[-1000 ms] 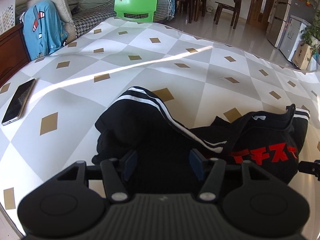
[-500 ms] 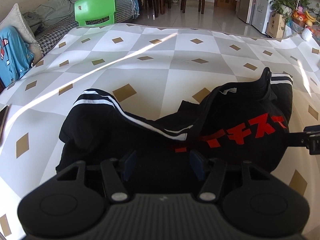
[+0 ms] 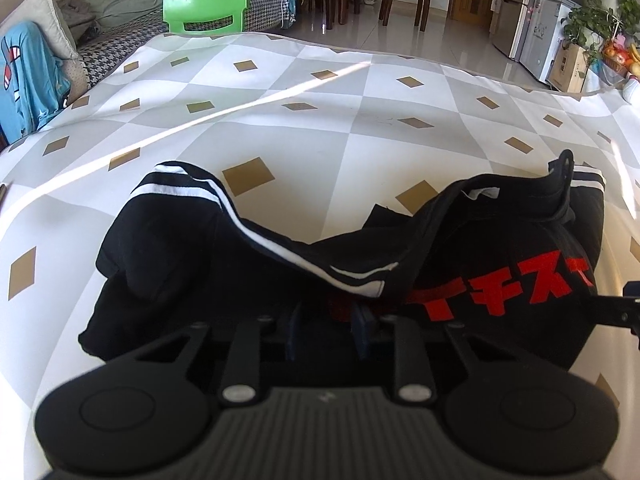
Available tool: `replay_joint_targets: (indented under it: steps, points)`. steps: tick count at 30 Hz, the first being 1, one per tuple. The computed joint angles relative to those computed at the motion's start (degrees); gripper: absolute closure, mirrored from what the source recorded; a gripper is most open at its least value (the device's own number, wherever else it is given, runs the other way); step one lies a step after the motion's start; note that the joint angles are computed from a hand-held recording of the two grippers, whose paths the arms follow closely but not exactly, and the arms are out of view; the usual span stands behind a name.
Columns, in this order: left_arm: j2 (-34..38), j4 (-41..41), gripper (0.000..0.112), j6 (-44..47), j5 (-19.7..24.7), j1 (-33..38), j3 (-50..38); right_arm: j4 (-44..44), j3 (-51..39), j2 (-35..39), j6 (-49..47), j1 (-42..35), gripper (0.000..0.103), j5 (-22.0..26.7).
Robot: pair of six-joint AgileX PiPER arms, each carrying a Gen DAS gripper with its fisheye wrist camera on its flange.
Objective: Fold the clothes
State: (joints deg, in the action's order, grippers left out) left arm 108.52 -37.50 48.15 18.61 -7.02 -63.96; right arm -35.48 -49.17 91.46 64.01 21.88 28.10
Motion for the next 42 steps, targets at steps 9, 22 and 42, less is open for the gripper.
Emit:
replay_joint_targets:
  steps: [9, 22, 42]
  points:
    - [1.16, 4.72, 0.085, -7.60, -2.81, -0.74, -2.10, 4.26, -0.60, 0.21, -3.82, -0.99, 0.036, -1.09]
    - [2.15, 18.81, 0.027, -28.34, -4.87, 0.36, -6.22, 5.22, -1.78, -0.77, -10.30, -6.05, 0.036, -3.10]
    - [5.24, 14.00, 0.011, -15.79, 15.03, -0.80, -16.70, 5.48, -3.28, 1.70, -13.09, -15.92, 0.036, -9.50]
